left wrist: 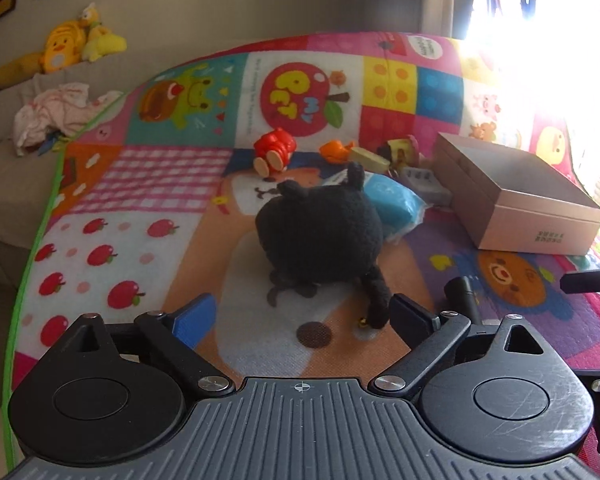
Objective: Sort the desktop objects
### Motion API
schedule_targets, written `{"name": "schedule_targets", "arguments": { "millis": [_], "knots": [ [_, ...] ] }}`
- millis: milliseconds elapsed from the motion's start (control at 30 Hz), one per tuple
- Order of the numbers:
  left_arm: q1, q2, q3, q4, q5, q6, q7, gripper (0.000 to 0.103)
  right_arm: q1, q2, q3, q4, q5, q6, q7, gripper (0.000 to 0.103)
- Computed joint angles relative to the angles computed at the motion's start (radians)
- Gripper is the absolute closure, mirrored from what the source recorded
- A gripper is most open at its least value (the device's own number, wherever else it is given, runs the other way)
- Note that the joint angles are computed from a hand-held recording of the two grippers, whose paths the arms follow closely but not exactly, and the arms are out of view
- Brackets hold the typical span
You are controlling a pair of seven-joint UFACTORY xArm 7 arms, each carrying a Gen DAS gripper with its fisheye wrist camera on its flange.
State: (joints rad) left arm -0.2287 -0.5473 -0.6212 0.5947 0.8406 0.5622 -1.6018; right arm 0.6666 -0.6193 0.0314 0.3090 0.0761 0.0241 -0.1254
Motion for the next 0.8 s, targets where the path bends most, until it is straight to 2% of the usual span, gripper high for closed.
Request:
{"name": "schedule_targets", "arguments": {
  "millis": [133, 200, 300, 433, 533, 567, 600, 667, 800],
  "knots": [
    [0.008, -0.003, 0.007, -0.019, -0.016, -0.027, -0.047, 0.002, -0.002, 0.063, 0.045, 0.034, 0.003, -0.012, 0.039, 0.023],
    [0.013, 0.011, 0.004, -0.018, -0.018, -0.047, -0.062, 0.002, 0.011, 0.099, 0.056, 0.059, 0.001, -0.01, 0.05, 0.037],
    [0.019, 0.024, -0.005, -0.011, -0.011, -0.053, -0.077, 0.002, 0.05, 0.157, 0.053, 0.098, 0.0, -0.017, 0.04, 0.047],
    [0.023, 0.0, -0.009, -0.019, -0.006, -0.034, -0.111, 0.002, 0.004, 0.202, 0.132, 0.125, -0.035, -0.046, 0.064, 0.056],
    [0.022, -0.026, -0.003, -0.033, -0.02, -0.015, -0.125, 0.002, 0.002, 0.226, 0.144, 0.148, -0.047, -0.045, 0.08, 0.064],
    [0.02, -0.037, 0.005, -0.04, -0.029, -0.012, -0.127, 0.001, -0.031, 0.229, 0.175, 0.154, -0.062, -0.039, 0.093, 0.068],
    [0.019, -0.045, 0.008, -0.045, -0.036, -0.012, -0.127, 0.001, -0.07, 0.228, 0.212, 0.158, -0.081, -0.035, 0.109, 0.069],
    [0.017, -0.066, 0.016, -0.059, -0.05, -0.014, -0.123, 0.001, -0.105, 0.217, 0.235, 0.156, -0.107, -0.027, 0.125, 0.069],
    [0.024, -0.093, 0.012, -0.075, -0.072, -0.023, -0.111, 0.0, -0.159, 0.184, 0.251, 0.144, -0.147, -0.014, 0.145, 0.069]
  ]
}}
